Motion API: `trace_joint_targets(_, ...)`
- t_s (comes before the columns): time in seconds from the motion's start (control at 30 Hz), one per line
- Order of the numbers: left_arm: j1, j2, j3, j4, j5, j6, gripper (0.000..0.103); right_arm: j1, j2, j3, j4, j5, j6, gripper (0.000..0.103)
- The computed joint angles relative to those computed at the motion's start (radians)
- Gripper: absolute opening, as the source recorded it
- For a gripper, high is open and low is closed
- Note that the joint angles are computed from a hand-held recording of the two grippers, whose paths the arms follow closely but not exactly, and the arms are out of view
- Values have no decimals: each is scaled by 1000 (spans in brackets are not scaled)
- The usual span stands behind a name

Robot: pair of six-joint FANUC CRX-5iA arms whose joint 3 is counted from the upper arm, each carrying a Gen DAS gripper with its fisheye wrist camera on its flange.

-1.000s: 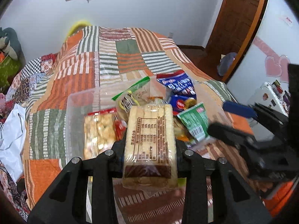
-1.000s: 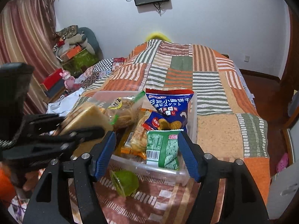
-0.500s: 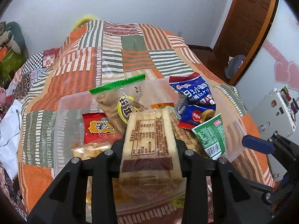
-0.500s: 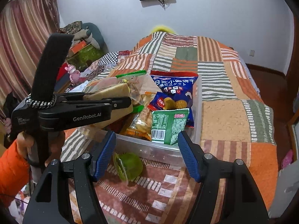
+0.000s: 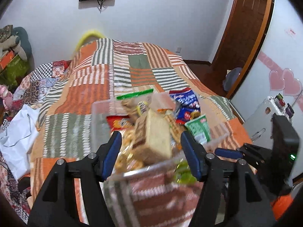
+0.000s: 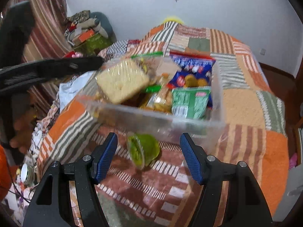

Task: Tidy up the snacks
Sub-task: 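Lower the bread loaf into the box and open the left tool while the right tool releases the green packet, then grasp the green jelly cup with the right tool while the left tool grasps the orange cookie bag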

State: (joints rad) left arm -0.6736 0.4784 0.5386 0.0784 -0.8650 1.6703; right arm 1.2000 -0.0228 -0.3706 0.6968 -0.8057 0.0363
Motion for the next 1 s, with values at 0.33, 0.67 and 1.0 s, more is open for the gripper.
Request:
trace_joint_targets(0.33, 18, -71, -148, -35, -23, 12, 68, -19, 74, 83, -161, 11, 134, 65)
trace_joint_targets(0.67, 32, -67, -193, 3, -30, 4, 68, -39, 99, 115, -225, 25, 174, 43)
trace_joint_targets(1.0, -12, -119, -224, -5, -35, 9, 69, 11, 19, 45, -114, -11, 38, 38)
